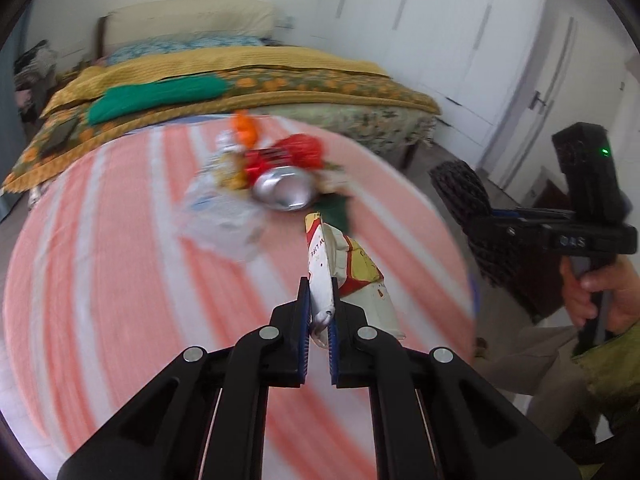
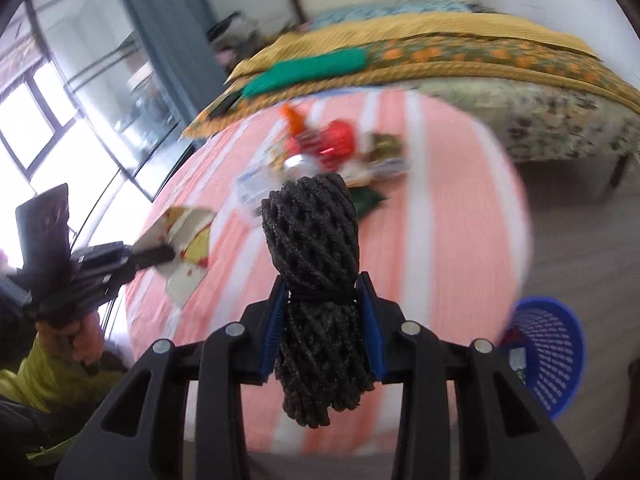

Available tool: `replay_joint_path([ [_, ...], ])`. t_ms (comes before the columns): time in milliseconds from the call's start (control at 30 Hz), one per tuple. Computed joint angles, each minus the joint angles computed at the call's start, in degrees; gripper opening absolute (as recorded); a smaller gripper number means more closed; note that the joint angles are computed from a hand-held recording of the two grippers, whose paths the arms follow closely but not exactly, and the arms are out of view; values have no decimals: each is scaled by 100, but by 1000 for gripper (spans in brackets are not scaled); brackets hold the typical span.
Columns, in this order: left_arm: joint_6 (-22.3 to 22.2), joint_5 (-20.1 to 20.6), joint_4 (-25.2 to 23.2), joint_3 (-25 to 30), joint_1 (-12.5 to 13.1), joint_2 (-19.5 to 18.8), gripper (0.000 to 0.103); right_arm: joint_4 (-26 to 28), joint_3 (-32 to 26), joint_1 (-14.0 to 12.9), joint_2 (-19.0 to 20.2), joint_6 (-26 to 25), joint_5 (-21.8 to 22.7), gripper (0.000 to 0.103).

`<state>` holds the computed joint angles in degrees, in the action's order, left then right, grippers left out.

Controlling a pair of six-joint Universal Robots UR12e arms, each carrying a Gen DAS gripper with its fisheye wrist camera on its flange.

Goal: Collect trash
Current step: 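Carry both items to the blue wastebasket and open both grippers over it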

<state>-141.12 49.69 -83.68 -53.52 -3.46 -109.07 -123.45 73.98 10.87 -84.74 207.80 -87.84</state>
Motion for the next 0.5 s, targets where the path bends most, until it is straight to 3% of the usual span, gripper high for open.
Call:
replay_joint_path([
  [233,492,-127,-657,225,-770,-77,6,-8,1076,-549,-926,729,-907,34],
  [400,331,141,-574,259,-1425,-243,6,129,1685,-992,-1300,1048,-1060,34],
  [500,109,383,-399,193,-1759,-357,7,174,2033,-1286,-1479,1118,-918,34],
])
